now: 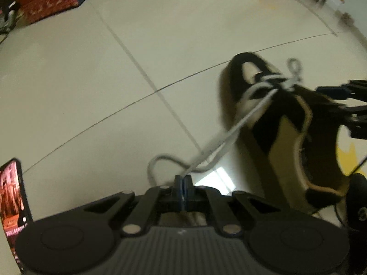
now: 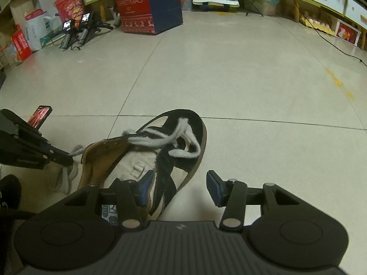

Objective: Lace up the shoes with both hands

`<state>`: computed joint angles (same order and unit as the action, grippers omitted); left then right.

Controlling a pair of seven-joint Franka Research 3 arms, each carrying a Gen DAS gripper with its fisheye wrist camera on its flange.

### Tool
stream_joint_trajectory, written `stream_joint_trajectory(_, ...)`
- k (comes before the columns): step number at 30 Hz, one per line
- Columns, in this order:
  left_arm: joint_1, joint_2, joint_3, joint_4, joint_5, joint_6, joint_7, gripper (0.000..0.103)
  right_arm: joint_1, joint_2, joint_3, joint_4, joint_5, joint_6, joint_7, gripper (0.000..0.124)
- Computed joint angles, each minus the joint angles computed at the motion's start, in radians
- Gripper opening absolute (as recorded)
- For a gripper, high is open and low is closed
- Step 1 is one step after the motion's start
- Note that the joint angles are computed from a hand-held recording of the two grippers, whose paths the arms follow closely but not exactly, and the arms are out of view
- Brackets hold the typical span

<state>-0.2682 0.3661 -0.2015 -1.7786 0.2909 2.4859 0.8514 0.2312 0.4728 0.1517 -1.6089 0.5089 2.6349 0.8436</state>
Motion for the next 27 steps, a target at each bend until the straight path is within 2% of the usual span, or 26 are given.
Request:
stream_joint_trajectory(2,0.0,0.015,0.002,0.023,-0.008,-0.032,-0.009,0.002,-0.001,-0.001,0.003,-0.004,0.002,0.008,-0.01,0.051)
stream_joint_trajectory(5,0.014,0.032,-0.013,0.047,-0.039,-0.044,0.039,0.008,-0.006,-0.001,0.007,-0.002,0.011,0.003,-0.019,0.051)
stream_joint_trajectory(7,0.03,0.028,-0.027,0.032,-0.067,0.006,0.087,0.025,-0.008,-0.002,0.008,0.0,0.016,-0.003,-0.023,0.051)
stream_joint_trajectory(8,0.035,0.025,-0.032,0.021,-0.078,0.039,0.106,0.037,-0.007,-0.002,0.007,0.001,0.017,-0.005,-0.022,0.051)
stream_joint_trajectory(11,0.03,0.026,-0.028,0.021,-0.063,0.105,0.151,0.04,-0.006,0.0,0.007,0.007,0.019,-0.012,-0.024,0.051)
stream_joint_trajectory(15,0.022,0.067,-0.024,0.079,-0.05,0.13,0.202,0.042,0.0,0.008,0.006,0.02,0.017,-0.024,-0.02,0.052)
stream_joint_trajectory(20,0.015,0.139,-0.029,0.174,-0.063,0.144,0.267,0.041,0.015,0.023,-0.001,0.04,-0.002,-0.024,0.007,0.052)
stream_joint_trajectory(22,0.006,0.155,-0.026,0.2,-0.058,0.133,0.285,0.029,0.015,0.024,0.0,0.041,-0.003,-0.018,0.011,0.052)
stream_joint_trajectory(23,-0.003,0.152,-0.018,0.204,-0.054,0.114,0.277,0.008,0.015,0.023,0.0,0.039,-0.004,-0.013,0.012,0.052)
stream_joint_trajectory(24,-0.01,0.149,-0.012,0.208,-0.05,0.094,0.268,0.003,0.016,0.022,0.001,0.037,-0.005,-0.009,0.012,0.052)
stream_joint_trajectory(27,-0.025,0.126,0.007,0.182,-0.034,0.078,0.218,0.002,0.011,0.021,0.002,0.031,-0.003,-0.001,0.013,0.052)
